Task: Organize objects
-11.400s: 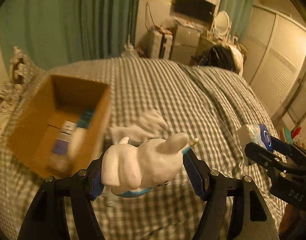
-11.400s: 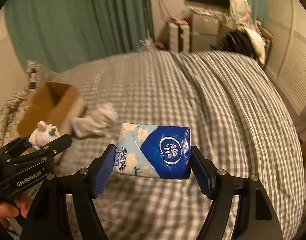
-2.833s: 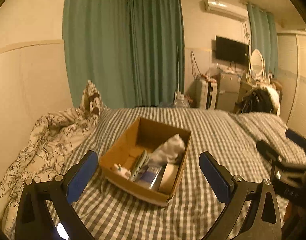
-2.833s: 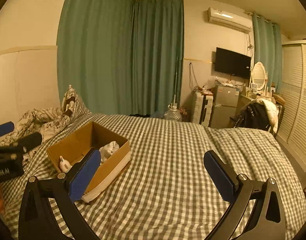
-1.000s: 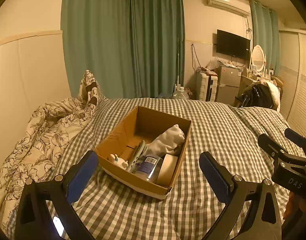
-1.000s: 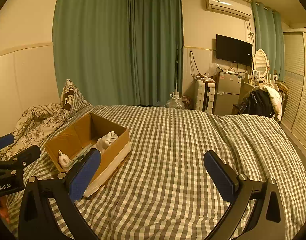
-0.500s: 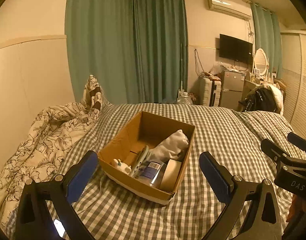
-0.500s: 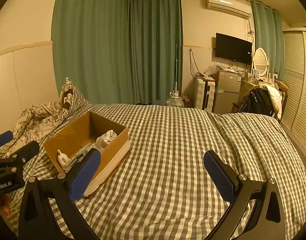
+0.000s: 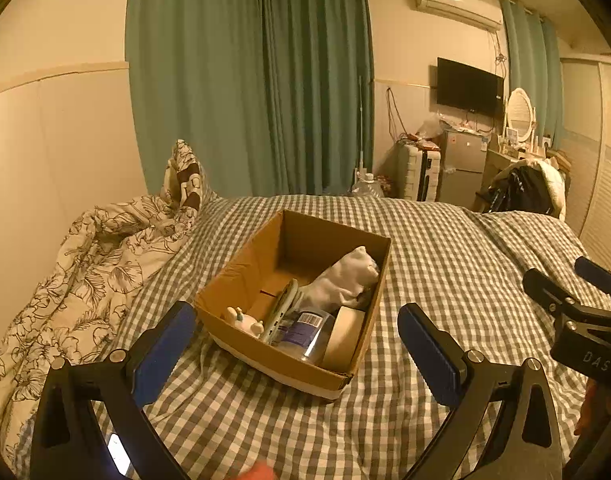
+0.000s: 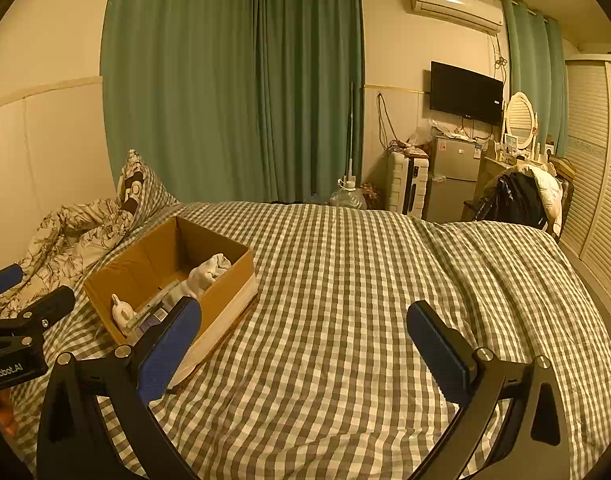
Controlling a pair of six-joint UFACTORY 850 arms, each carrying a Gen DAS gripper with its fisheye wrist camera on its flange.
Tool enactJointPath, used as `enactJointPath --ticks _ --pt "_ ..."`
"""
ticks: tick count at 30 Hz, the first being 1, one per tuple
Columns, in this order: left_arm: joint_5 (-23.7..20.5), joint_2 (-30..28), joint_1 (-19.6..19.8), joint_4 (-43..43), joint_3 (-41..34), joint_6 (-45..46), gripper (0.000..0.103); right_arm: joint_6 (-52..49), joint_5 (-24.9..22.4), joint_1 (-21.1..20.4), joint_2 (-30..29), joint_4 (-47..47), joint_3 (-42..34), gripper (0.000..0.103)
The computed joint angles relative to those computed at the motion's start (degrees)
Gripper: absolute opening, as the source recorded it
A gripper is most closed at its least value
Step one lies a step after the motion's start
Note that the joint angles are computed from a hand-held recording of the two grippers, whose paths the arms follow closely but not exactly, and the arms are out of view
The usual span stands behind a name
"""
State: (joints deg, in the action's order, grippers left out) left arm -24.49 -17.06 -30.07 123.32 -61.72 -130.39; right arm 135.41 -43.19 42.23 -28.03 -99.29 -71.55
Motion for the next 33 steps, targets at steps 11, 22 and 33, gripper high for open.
enactJointPath --ticks 11,22,33 --pt "-0.8 -0.1 -0.3 -2.7 -0.2 2.8 0.103 -0.4 0.0 0.0 -0.2 0.3 -0.3 0.103" --pt "-1.7 -0.4 -0.4 -4.3 -0.4 4.6 0.103 -0.5 0.1 0.0 -0.2 0.4 -0.3 0.103" --pt "-0.9 0.0 -0.1 -1.1 0.1 1.6 0.103 -1.0 0.4 0.1 -0.5 1.0 -0.8 0.103"
